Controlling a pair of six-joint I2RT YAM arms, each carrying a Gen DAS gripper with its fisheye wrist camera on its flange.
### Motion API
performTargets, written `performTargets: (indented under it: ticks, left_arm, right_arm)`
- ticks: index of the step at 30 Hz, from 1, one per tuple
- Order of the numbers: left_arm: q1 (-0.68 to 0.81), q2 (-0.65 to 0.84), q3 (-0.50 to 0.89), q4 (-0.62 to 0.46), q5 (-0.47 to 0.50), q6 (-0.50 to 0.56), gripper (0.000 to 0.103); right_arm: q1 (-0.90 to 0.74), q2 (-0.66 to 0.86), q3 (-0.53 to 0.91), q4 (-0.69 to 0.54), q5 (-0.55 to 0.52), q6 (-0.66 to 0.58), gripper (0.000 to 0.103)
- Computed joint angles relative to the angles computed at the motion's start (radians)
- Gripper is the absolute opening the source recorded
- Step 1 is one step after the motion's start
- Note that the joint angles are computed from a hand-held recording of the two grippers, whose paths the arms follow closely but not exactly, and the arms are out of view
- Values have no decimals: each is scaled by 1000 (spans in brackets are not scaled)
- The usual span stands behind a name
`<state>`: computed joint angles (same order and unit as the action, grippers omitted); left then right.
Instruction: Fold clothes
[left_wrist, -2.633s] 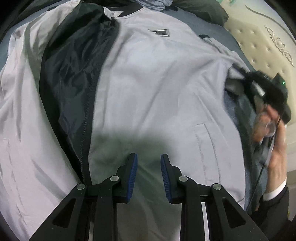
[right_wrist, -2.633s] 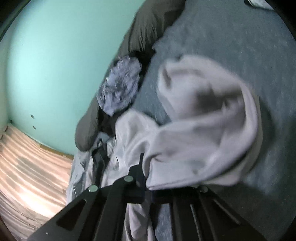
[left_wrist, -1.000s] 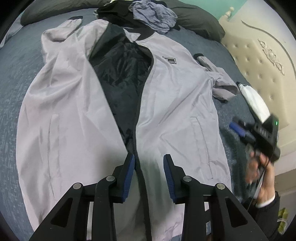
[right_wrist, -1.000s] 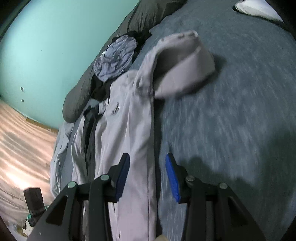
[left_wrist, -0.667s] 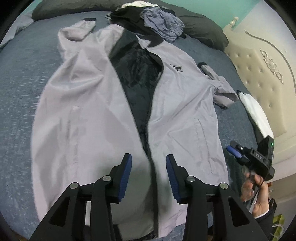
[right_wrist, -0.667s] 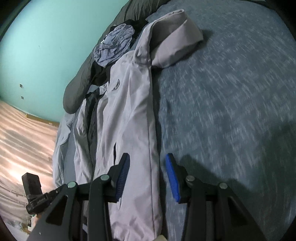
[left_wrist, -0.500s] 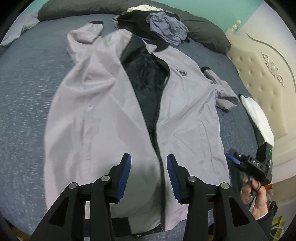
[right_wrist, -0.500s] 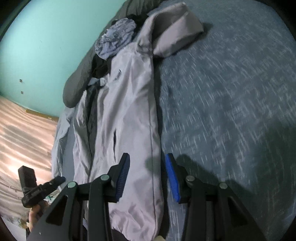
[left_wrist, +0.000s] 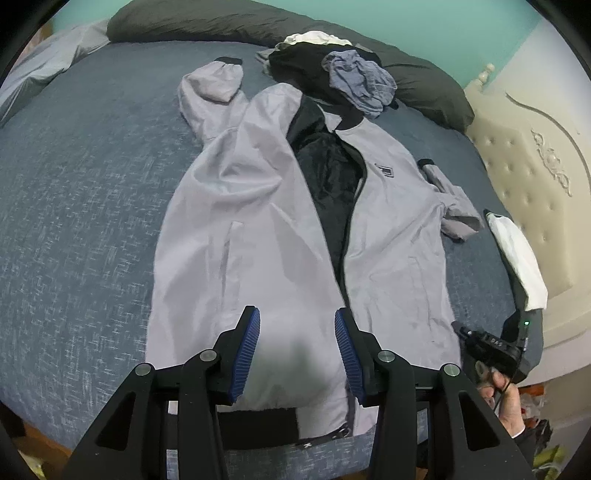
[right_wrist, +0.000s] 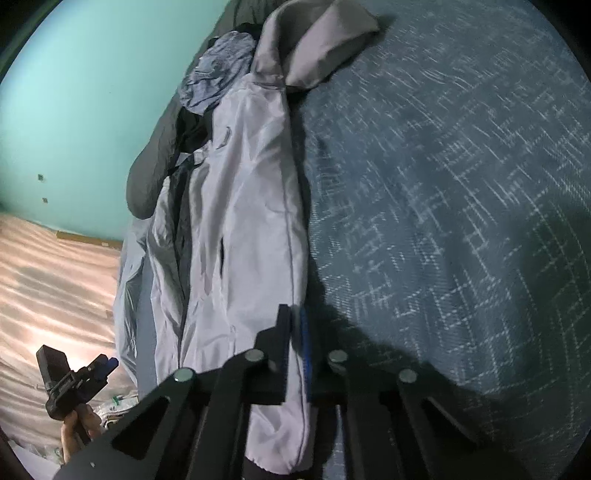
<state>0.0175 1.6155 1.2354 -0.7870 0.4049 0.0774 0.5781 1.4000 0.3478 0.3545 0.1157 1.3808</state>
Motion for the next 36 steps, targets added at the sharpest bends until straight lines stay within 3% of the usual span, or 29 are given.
performTargets:
  ticks: [14, 30, 32, 34, 36]
  left_arm:
    - [165, 162, 27, -4, -102, 68, 46]
    - [286, 263, -4, -51, -18, 165, 45]
    - [286, 266, -12, -52, -19, 183, 41]
    - [286, 262, -22, -56, -23, 204, 20]
    - [284, 253, -34, -58, -30, 225, 11]
  right_arm:
    - [49, -157, -61, -119, 126, 111, 2]
    - [57, -179, -79, -133, 142, 160, 2]
    - [57, -178, -78, -135, 141, 160, 2]
    - [56, -177, -76, -136, 139, 160, 2]
    - [55, -174, -74, -137, 137, 160, 2]
